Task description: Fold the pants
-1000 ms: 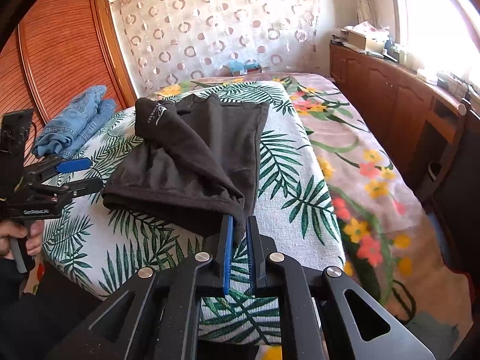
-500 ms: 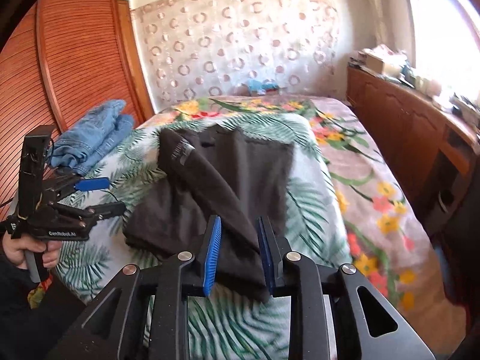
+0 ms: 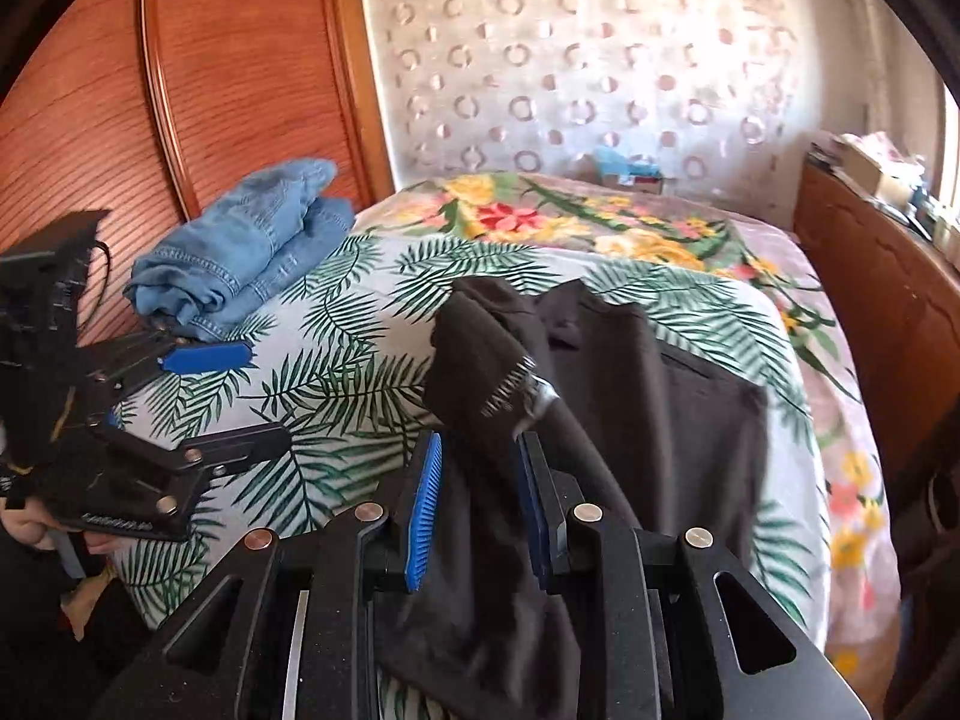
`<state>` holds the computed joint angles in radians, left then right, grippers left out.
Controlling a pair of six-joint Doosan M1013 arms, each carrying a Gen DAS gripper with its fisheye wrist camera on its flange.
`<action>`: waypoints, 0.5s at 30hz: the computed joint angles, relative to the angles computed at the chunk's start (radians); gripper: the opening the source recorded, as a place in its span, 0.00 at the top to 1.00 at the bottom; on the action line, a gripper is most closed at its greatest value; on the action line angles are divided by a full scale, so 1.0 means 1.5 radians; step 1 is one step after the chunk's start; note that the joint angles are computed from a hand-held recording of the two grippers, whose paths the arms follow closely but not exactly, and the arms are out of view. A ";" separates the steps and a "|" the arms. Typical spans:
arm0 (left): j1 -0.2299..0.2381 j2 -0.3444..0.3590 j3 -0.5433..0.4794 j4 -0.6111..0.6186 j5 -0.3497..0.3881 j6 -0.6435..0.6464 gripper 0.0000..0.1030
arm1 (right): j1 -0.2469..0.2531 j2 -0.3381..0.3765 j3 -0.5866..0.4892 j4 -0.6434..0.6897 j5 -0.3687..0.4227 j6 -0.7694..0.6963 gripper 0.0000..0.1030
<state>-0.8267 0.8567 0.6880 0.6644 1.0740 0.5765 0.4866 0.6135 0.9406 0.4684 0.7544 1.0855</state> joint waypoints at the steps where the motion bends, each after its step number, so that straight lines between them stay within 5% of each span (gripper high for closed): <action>1: 0.001 -0.002 0.003 0.001 -0.001 -0.002 0.22 | 0.001 0.012 -0.022 -0.010 0.016 0.005 0.74; 4: 0.002 -0.005 0.010 0.003 -0.004 -0.008 0.22 | 0.007 0.052 -0.095 -0.045 0.069 0.029 0.73; 7: 0.002 -0.010 0.018 0.006 -0.008 -0.015 0.22 | 0.014 0.087 -0.158 -0.095 0.109 0.066 0.60; 15: 0.003 -0.013 0.029 0.004 -0.013 -0.025 0.22 | 0.025 0.142 -0.256 -0.158 0.183 0.084 0.59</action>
<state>-0.8220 0.8370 0.7315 0.6698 1.0539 0.5393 0.5246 0.8268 0.5564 0.2307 1.0284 1.2111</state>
